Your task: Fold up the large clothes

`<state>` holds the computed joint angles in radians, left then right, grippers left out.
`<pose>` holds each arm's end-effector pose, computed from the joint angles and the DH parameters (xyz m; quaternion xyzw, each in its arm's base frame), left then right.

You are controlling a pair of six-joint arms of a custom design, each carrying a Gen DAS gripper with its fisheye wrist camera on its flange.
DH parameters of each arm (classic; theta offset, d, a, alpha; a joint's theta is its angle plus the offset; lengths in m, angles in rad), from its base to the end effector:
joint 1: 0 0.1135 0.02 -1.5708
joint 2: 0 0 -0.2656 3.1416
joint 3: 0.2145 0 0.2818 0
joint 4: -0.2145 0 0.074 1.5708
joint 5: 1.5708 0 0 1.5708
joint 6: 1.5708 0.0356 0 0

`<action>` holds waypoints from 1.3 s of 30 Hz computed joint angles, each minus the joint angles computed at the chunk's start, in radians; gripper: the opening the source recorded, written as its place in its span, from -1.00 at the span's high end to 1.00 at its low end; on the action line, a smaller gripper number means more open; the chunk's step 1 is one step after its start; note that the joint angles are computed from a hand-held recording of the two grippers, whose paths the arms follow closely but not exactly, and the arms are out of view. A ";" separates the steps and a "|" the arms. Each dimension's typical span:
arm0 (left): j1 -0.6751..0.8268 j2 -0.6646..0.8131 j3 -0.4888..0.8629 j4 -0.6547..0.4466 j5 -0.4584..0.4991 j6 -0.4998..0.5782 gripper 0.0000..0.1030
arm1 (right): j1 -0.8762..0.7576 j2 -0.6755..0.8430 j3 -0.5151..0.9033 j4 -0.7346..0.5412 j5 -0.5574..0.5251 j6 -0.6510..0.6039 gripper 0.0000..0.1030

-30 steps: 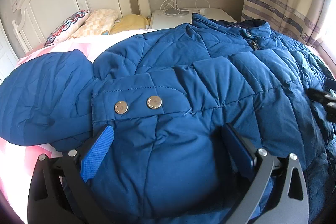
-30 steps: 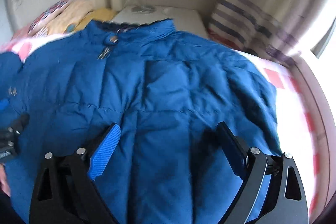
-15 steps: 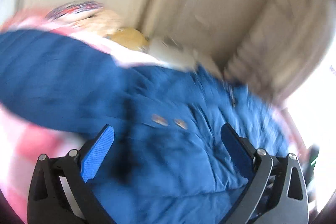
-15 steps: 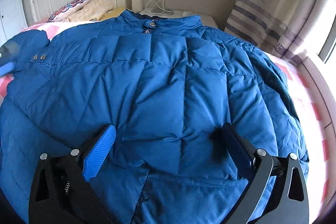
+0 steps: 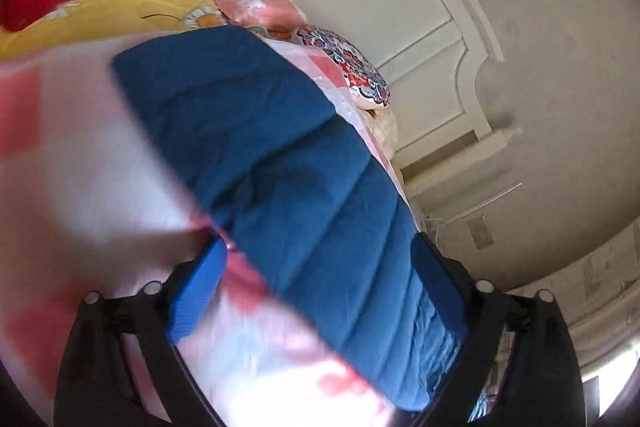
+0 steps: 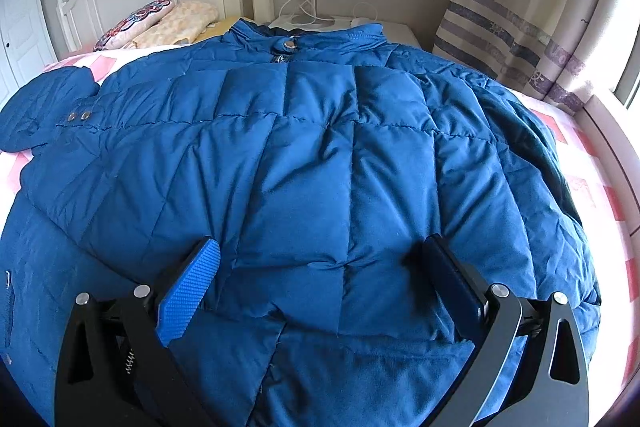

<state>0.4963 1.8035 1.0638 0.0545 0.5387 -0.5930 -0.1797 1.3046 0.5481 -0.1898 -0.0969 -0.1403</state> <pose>0.3657 0.1773 0.1645 -0.3537 0.8040 -0.2601 0.4009 0.2520 -0.0423 0.1356 0.0039 0.9506 -0.0034 0.3103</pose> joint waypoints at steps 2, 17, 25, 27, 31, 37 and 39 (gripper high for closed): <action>-0.019 0.036 0.048 -0.039 -0.047 0.010 0.03 | -0.003 0.003 0.001 -0.001 -0.005 0.000 -0.89; -0.831 -0.327 -0.090 0.030 -0.371 0.175 0.90 | -0.094 -0.227 -0.131 0.115 -0.034 0.096 -0.83; -1.203 0.223 0.347 -0.241 -0.606 0.286 0.76 | -0.299 -0.145 -0.099 0.143 -0.062 0.234 -0.84; -1.242 0.270 0.367 -0.250 -0.686 0.344 0.48 | -0.314 -0.110 -0.080 0.137 -0.084 0.236 -0.84; -1.239 0.243 0.374 -0.298 -0.584 0.433 -0.60 | -0.318 -0.111 -0.082 0.140 -0.106 0.219 -0.84; -1.227 -0.204 -0.062 -0.007 -0.672 0.380 -0.96 | -0.332 -0.146 -0.107 0.145 -0.141 0.232 -0.85; -1.176 -0.327 -0.186 0.026 -0.742 0.312 -0.96 | -0.336 -0.148 -0.106 0.136 -0.149 0.226 -0.85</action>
<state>-0.6797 1.4761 0.8780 0.0802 -0.2031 -0.2813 -0.5154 1.1567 0.4423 -0.0536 -0.2458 0.0853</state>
